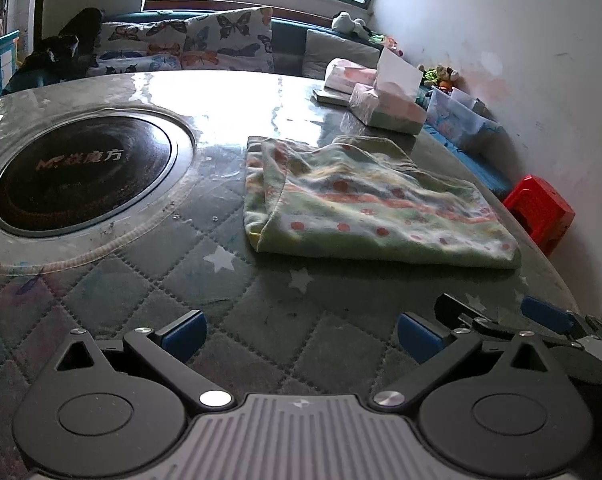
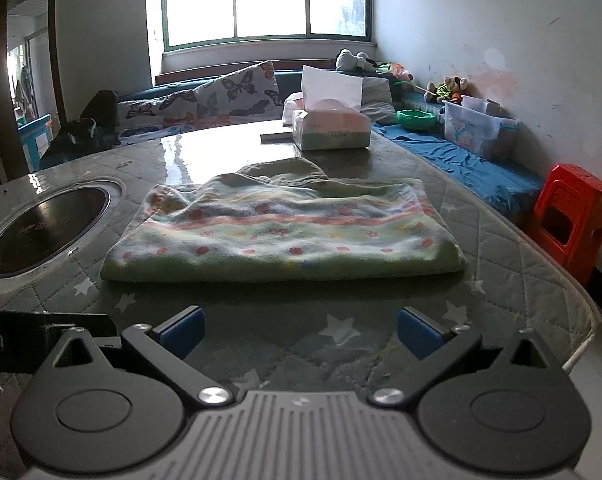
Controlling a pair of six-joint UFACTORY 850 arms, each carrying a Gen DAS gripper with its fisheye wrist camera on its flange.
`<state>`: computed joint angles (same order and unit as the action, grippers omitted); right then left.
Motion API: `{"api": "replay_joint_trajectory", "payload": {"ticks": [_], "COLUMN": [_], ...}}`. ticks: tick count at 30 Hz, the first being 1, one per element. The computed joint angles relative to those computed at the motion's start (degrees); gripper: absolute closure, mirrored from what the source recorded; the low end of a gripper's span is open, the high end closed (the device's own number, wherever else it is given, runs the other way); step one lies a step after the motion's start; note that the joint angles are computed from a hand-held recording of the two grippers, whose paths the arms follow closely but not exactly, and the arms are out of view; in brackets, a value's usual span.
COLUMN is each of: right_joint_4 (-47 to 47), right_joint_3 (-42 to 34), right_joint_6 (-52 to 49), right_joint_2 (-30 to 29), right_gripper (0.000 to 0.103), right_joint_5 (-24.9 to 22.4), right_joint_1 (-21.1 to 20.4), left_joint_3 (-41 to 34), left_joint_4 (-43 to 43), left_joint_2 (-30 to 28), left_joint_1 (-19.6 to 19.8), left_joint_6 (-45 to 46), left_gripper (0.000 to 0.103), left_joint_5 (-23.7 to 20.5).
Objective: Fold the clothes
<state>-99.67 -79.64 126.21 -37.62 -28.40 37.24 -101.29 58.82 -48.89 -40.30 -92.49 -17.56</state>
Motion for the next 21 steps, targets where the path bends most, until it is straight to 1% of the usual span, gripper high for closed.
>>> {"api": "replay_joint_trajectory", "payload": {"ticks": [3,13,21], "right_joint_4": [0.2,0.6,0.7], "right_joint_3": [0.3,0.6,0.3], "right_joint_6": [0.3,0.1,0.5], "right_joint_2": [0.2,0.4,0.2], "right_gripper": [0.0,0.0,0.0], "right_joint_5": [0.6,0.1,0.6], "right_joint_1": [0.0,0.3,0.6], "left_joint_3": [0.4,1.4,2.2], "left_joint_4": [0.7,1.6,4.9], "left_joint_2": [0.2,0.8,1.5], "left_joint_1": [0.1,0.1,0.0], "left_joint_6": [-1.0,-2.9,-6.7], "left_gripper": [0.0,0.0,0.0], "left_joint_5": [0.5,0.5,-0.1]}}
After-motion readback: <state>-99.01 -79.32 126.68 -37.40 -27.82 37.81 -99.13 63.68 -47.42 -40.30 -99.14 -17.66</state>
